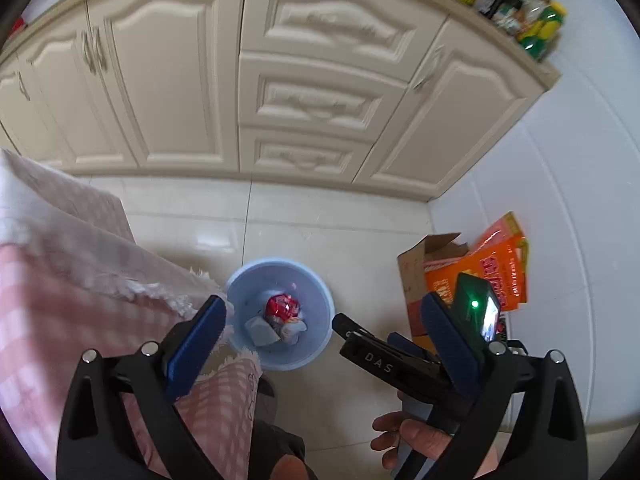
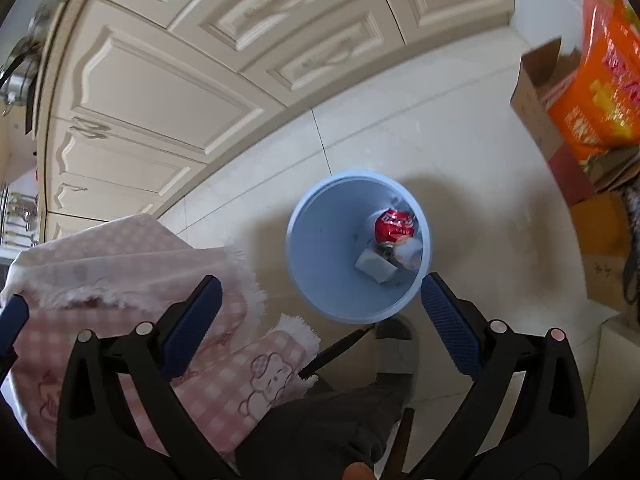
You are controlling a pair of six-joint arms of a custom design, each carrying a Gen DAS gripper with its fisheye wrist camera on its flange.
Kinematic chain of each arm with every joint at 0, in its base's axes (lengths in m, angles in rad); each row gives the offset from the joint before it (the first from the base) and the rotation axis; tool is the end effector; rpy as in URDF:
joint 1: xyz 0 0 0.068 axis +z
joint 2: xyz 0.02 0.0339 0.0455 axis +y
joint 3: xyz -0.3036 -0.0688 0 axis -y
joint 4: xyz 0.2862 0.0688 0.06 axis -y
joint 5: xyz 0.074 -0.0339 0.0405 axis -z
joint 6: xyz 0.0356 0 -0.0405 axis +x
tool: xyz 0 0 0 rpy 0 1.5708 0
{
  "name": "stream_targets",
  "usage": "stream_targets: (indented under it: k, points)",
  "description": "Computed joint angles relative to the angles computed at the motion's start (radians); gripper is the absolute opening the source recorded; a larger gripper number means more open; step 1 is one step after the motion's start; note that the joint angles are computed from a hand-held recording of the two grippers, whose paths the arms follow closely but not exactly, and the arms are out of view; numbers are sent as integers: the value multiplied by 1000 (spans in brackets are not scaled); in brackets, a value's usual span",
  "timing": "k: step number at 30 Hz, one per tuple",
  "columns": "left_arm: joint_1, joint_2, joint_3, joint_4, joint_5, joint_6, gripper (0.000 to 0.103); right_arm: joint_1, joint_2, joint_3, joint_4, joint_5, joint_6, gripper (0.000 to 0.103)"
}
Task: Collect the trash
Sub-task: 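Release napkin and snack bag into the blue bucket and return to table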
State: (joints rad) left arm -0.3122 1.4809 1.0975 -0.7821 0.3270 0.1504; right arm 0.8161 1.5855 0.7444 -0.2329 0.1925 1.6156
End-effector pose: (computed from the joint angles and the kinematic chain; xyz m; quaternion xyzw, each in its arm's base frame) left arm 0.3040 -0.1101 0.2655 0.2534 0.9332 -0.1750 0.1850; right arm 0.2186 0.2225 0.1480 0.3973 0.8796 0.1971 0.1724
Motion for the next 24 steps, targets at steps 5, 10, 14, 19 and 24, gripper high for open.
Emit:
stream_targets:
  k: [5,10,14,19,24]
  points:
    - [66,-171,1,-84,77,57,96,85,-102,119,-241,134,2,97]
    - [201,-336,37,-198,181,166,96,194,-126,343,-514,312,-7,97]
    - [379,-398,92,-308,282,288,96,267,-72,557,-679,431,-41,97]
    - [697,-406,180,-473,445,534,96,346,71,875,-837,536,-128,97]
    - [1022,-325,303,-672,601,826,96,395,242,1199,-941,586,-252,97]
